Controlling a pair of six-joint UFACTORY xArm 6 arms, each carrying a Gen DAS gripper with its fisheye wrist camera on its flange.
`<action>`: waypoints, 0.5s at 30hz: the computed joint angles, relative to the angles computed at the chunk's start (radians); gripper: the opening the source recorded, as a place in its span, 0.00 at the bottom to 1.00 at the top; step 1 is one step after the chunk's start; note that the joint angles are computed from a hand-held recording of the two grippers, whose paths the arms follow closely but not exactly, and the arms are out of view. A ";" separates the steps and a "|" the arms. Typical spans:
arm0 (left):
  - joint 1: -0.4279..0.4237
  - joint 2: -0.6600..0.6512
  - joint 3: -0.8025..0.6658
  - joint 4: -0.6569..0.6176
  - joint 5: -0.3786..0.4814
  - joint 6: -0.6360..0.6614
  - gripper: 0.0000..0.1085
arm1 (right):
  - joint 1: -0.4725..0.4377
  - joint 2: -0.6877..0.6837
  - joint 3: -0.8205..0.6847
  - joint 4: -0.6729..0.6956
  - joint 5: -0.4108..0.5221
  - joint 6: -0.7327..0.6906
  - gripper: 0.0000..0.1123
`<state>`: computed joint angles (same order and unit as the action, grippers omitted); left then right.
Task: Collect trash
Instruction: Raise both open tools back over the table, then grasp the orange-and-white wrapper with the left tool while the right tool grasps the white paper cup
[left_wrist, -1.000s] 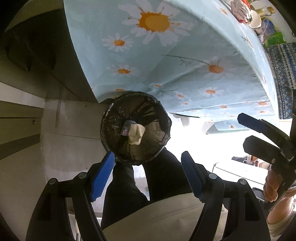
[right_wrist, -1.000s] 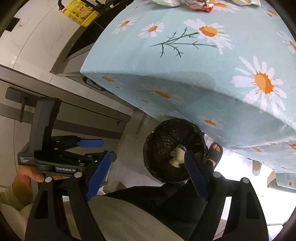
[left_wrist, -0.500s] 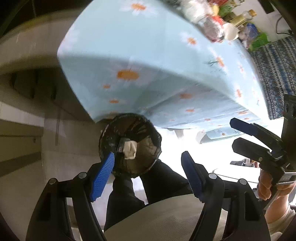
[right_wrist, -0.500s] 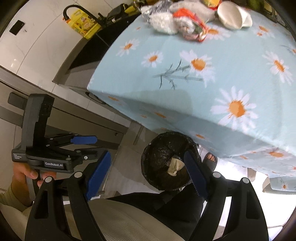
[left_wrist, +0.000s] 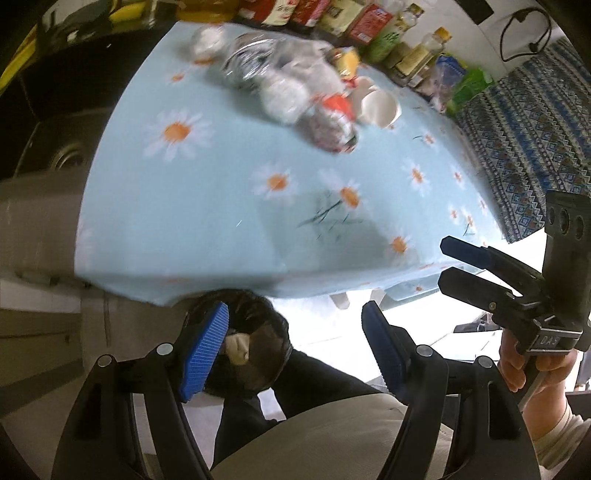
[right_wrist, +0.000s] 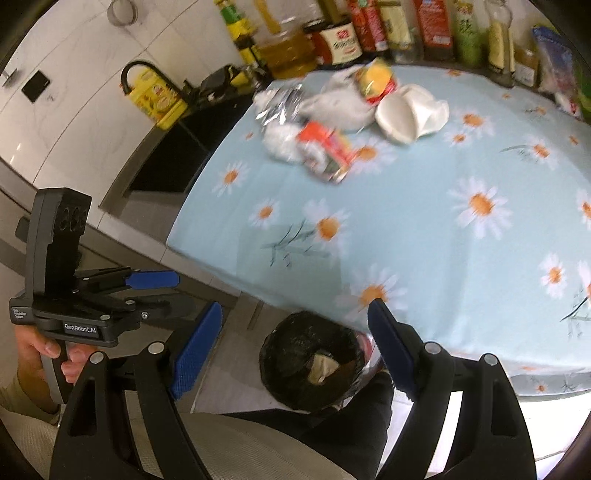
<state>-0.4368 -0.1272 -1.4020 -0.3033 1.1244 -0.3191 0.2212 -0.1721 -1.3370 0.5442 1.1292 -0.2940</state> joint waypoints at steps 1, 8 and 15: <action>-0.004 0.018 -0.022 0.002 -0.001 -0.002 0.67 | -0.009 0.012 -0.017 -0.002 0.001 -0.004 0.72; -0.024 0.182 -0.214 0.002 -0.015 -0.023 0.67 | -0.081 0.138 -0.174 0.009 0.033 -0.030 0.72; -0.023 0.357 -0.407 0.040 0.004 -0.127 0.67 | -0.143 0.345 -0.415 0.041 0.110 -0.057 0.72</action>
<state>-0.4598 0.2300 -1.8090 -0.2629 1.1283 -0.4464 0.0783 0.1726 -1.7524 0.5851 1.2396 -0.3513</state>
